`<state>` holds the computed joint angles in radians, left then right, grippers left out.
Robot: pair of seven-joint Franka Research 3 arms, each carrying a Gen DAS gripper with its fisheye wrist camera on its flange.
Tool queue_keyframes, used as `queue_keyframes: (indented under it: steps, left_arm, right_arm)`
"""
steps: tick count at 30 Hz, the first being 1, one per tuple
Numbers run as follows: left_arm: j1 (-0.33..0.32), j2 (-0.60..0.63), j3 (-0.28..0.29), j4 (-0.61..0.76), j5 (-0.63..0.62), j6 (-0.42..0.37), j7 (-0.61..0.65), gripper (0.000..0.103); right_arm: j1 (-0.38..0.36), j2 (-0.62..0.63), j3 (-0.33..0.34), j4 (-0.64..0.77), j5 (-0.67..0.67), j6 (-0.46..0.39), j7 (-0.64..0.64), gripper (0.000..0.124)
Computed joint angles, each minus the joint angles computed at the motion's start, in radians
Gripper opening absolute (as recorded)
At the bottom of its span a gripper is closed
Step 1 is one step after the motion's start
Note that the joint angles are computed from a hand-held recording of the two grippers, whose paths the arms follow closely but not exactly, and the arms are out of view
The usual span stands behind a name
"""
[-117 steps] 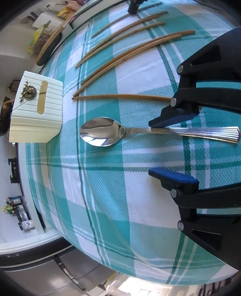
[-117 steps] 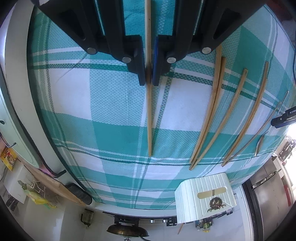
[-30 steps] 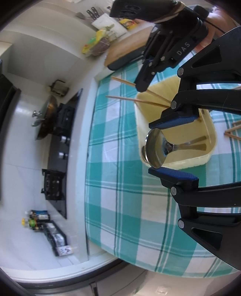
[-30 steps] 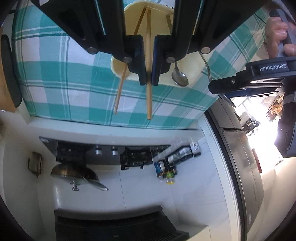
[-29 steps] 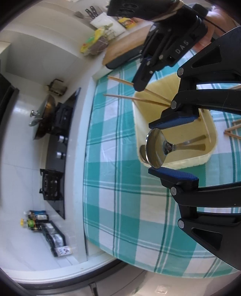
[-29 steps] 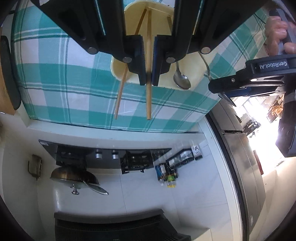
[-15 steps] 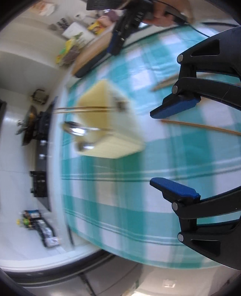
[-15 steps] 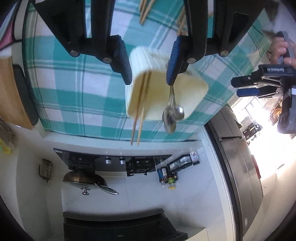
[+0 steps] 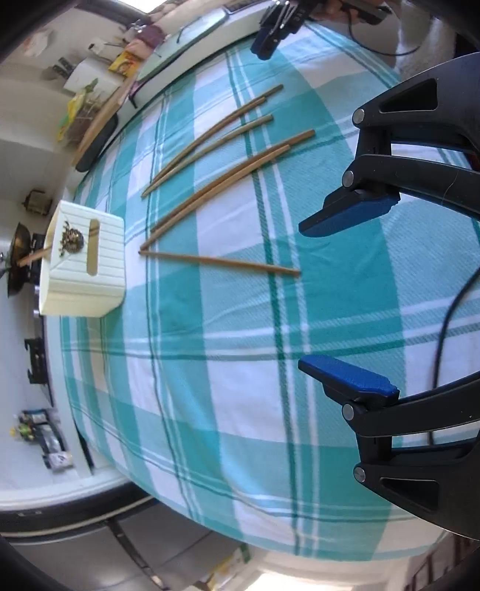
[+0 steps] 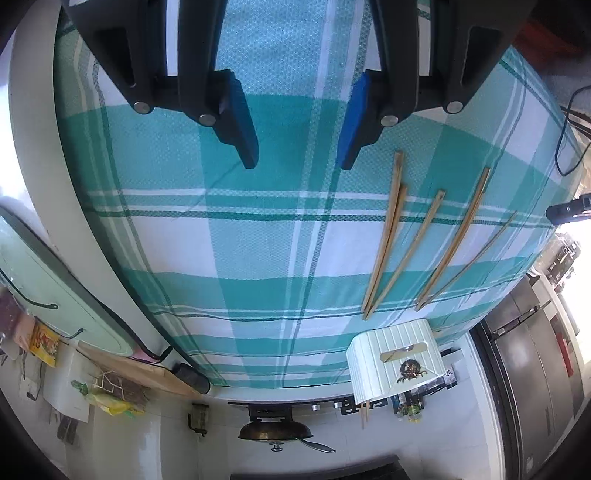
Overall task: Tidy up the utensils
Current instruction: 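Move both open tools back toward the remaining chopsticks, then close the left tool on a wooden chopstick while the right tool grasps another chopstick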
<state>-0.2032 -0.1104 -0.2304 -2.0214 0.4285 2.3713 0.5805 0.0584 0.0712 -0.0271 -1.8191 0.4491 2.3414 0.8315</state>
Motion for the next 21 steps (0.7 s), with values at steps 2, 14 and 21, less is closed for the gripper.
queue_keyframes:
  steps: [2,14,21]
  left_arm:
    - [0.004,0.032,0.004,0.026,0.014,0.024,0.012,0.068]
    - [-0.006,0.258,0.043,0.247,0.064,-0.070,0.091,0.068]
    - [-0.025,0.305,0.059,0.300,0.110,-0.138,0.092,0.068]
  right_arm:
    - [0.005,0.004,0.007,0.005,0.023,0.003,-0.001,0.045]
    - [0.045,0.159,0.046,0.208,0.026,-0.129,0.023,0.025]
    - [0.056,0.233,0.063,0.308,-0.002,-0.234,0.032,0.019]
